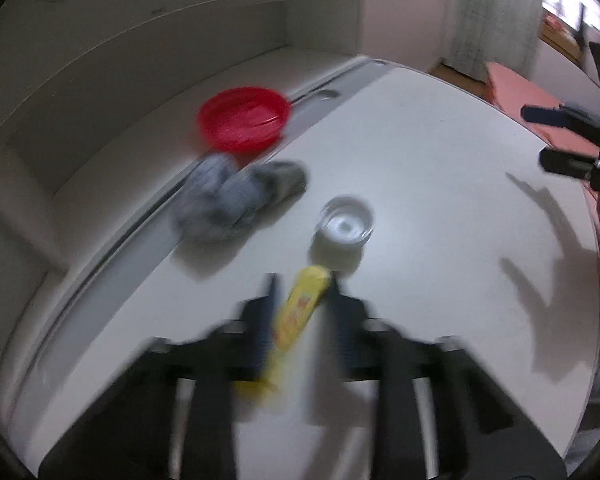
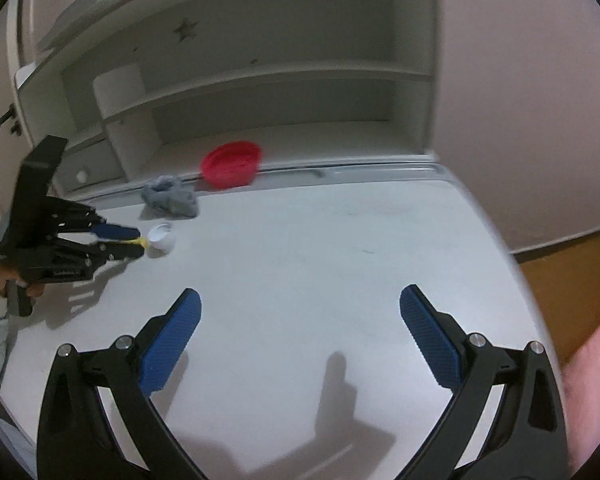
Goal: Collect trash
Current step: 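Grasp the yellow plastic opener with the left gripper, then grasp the white bottle cap with the right gripper while the left holds the yellow opener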
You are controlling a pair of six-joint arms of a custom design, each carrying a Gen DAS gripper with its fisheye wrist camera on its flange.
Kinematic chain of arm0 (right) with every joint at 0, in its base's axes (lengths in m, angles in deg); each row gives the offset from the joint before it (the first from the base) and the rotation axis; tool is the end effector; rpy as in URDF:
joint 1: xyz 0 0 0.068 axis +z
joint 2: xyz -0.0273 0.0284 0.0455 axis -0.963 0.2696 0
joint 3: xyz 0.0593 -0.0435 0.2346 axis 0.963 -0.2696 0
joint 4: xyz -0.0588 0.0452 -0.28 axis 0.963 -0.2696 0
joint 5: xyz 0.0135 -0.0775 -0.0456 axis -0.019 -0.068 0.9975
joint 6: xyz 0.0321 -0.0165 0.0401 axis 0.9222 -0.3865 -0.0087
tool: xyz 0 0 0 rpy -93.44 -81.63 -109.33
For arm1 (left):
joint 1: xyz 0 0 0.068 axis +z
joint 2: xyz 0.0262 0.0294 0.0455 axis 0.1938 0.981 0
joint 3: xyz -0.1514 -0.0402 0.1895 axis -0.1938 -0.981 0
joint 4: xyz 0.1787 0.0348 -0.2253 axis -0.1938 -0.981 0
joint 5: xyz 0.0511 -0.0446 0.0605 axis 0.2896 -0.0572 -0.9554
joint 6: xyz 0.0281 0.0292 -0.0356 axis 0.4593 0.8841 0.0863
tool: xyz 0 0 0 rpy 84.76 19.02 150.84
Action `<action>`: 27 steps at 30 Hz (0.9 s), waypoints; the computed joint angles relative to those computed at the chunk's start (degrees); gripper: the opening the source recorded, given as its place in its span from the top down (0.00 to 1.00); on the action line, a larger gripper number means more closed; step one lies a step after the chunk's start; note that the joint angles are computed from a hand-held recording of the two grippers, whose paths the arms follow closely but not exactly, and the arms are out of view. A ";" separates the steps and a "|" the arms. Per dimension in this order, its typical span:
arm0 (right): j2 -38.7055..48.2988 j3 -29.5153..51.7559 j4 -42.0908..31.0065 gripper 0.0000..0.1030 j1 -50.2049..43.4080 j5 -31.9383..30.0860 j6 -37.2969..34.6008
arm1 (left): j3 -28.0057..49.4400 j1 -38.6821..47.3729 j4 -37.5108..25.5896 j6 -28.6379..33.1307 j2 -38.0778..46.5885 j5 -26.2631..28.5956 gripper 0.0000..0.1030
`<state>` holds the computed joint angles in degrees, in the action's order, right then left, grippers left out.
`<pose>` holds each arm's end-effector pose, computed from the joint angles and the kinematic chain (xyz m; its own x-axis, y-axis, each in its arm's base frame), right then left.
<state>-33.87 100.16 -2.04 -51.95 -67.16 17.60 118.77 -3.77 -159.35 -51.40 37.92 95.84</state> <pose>0.1218 0.0398 0.4331 -0.6650 0.1147 -0.7380 0.0667 0.9933 0.0943 0.3113 -0.0974 0.3863 -0.4409 0.6780 -0.5882 0.8358 0.5490 0.0063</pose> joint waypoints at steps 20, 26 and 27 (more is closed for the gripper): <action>30.90 13.62 8.07 0.49 7.82 -6.41 -4.48 | -1.83 12.46 3.08 -8.90 -1.01 3.76 0.86; 31.06 13.02 8.97 0.66 8.44 -5.13 -4.64 | -2.93 11.30 4.64 -9.62 -0.99 1.70 0.86; 30.71 12.51 9.27 0.67 8.31 -5.19 -4.73 | -3.16 10.81 4.85 -9.78 -1.20 0.91 0.85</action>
